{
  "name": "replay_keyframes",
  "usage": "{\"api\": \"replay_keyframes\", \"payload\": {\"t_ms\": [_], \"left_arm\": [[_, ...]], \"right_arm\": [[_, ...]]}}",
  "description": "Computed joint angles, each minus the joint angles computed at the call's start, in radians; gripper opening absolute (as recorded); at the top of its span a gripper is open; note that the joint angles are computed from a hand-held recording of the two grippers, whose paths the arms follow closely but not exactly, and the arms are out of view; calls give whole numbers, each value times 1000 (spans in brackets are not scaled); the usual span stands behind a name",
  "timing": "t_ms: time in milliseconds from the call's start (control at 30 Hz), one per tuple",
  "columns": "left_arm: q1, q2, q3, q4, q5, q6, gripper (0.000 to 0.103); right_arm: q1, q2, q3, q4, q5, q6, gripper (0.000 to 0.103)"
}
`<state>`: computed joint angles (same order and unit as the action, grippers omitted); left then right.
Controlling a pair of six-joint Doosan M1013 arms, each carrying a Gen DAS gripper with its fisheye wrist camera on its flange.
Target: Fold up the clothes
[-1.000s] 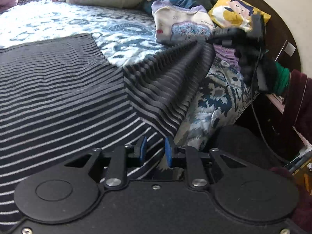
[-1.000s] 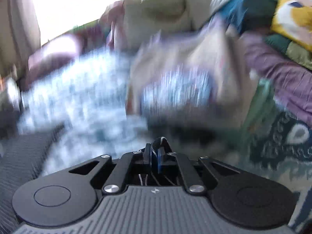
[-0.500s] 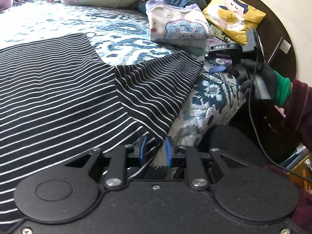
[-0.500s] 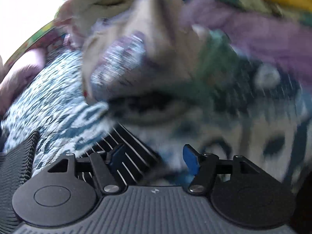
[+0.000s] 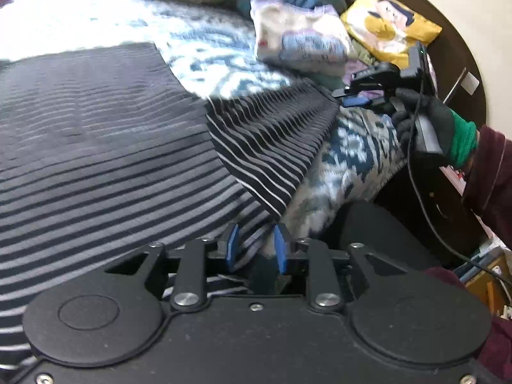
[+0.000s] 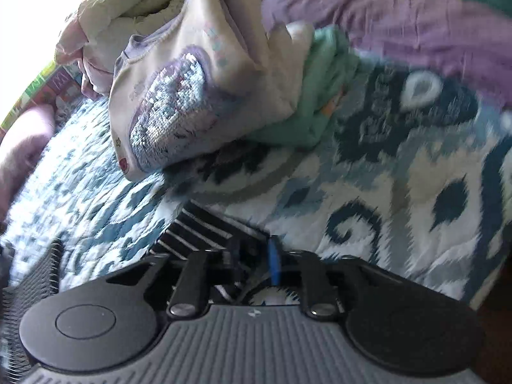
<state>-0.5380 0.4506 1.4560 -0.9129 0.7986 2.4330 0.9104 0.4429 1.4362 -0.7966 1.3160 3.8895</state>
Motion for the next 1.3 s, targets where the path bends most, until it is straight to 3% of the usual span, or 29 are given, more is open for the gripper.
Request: {"api": "replay_keyframes", "payload": {"t_ms": [33,100,167,300,433,500,533,600,700,733,833,1033,1133,1200,1233,1300], "left_arm": [[9,-5,3,-15,-18,1,22],[27,-12,5,-32,-65,-29,22],[40,-19,8,-19,-120,-72,22],[54,-26,8,71,-190,-200,22],[56,-27,17,102,-166,-224,23],[44,-23,13,179,-119,-245,23],[35,-23,15,220,-104,-245,23],[14,-36,35,294,-104,-204,23],[30,-49,31,235,-56,-122,26],[38,-52,33,206,-69,-115,26],[56,-49,29,143,-118,-127,26],[78,-25,17,35,-195,-203,26],[83,-4,-5,67,-214,-242,26],[89,20,-36,160,-220,-339,26],[94,30,-53,218,-215,-395,26],[103,52,-98,289,-202,-446,26]], "right_arm": [[8,9,-20,-18,36,-27,35],[24,21,-51,-65,61,-89,35],[31,19,-63,-114,-23,-176,35],[31,74,-178,-88,-204,-550,34],[26,153,-311,34,-399,-921,27],[23,197,-374,112,-454,-1069,25],[22,224,-416,161,-442,-1142,23],[17,301,-545,329,-294,-1359,23],[21,337,-619,377,-184,-1496,24],[16,328,-619,391,-180,-1485,24],[-4,278,-555,366,-275,-1393,24],[-52,239,-475,240,-364,-1127,26],[-73,220,-405,205,-496,-1020,27],[-83,221,-387,222,-570,-1024,23],[-86,238,-413,267,-539,-1104,20],[-83,278,-484,294,-401,-1239,3]]}}
